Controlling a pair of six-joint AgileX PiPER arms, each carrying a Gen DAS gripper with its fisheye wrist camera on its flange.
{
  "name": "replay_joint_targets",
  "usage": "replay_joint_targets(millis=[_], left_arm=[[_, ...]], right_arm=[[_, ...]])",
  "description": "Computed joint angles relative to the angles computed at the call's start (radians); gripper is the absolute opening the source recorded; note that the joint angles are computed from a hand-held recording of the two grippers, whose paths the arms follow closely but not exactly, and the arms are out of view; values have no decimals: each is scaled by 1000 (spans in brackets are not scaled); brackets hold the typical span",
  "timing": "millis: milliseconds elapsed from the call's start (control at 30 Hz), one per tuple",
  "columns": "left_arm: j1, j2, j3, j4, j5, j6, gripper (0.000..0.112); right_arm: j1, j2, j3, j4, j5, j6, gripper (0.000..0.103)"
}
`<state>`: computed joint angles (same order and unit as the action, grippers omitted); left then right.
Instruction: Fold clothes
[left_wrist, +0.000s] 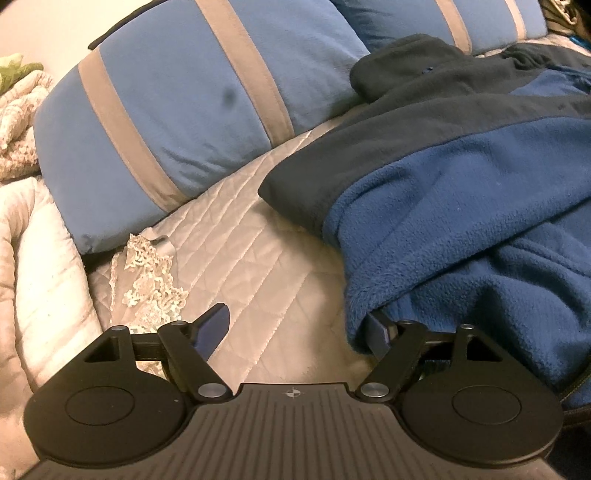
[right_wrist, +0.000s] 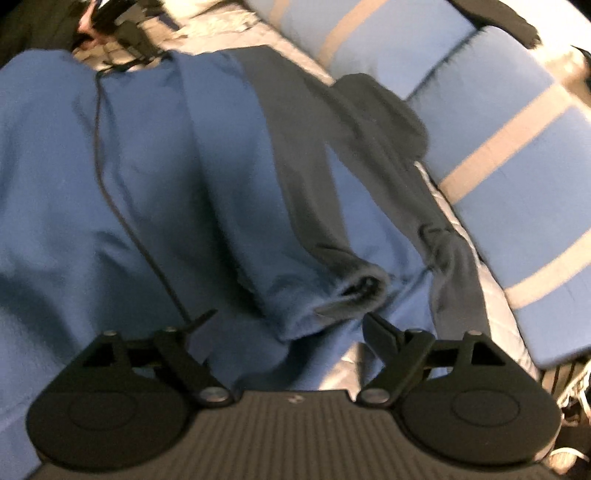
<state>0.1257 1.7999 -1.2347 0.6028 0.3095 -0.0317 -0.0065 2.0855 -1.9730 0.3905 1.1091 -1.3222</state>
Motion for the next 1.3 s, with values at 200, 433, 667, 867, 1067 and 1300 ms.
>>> replay_joint_targets(millis=[200, 433, 667, 867, 1067, 1300], left_arm=[[-7, -21, 8, -1, 13, -32, 76], [-30, -92, 60, 62, 34, -97, 76], [1, -187, 86, -81, 48, 18, 76], [13, -228, 82, -85, 64, -3, 76], [39, -263, 3, -268, 136, 133, 76], [105, -275, -302, -595, 295, 236, 76]], right_arm=[[0, 90, -148, 51, 20, 165, 83], [111, 193, -253, -121, -8, 352, 71], [155, 229, -228, -239, -28, 439, 73], [161, 183, -141, -254, -102, 460, 80], [152, 86, 0, -258, -233, 444, 93], [70, 34, -100, -160, -225, 431, 100]])
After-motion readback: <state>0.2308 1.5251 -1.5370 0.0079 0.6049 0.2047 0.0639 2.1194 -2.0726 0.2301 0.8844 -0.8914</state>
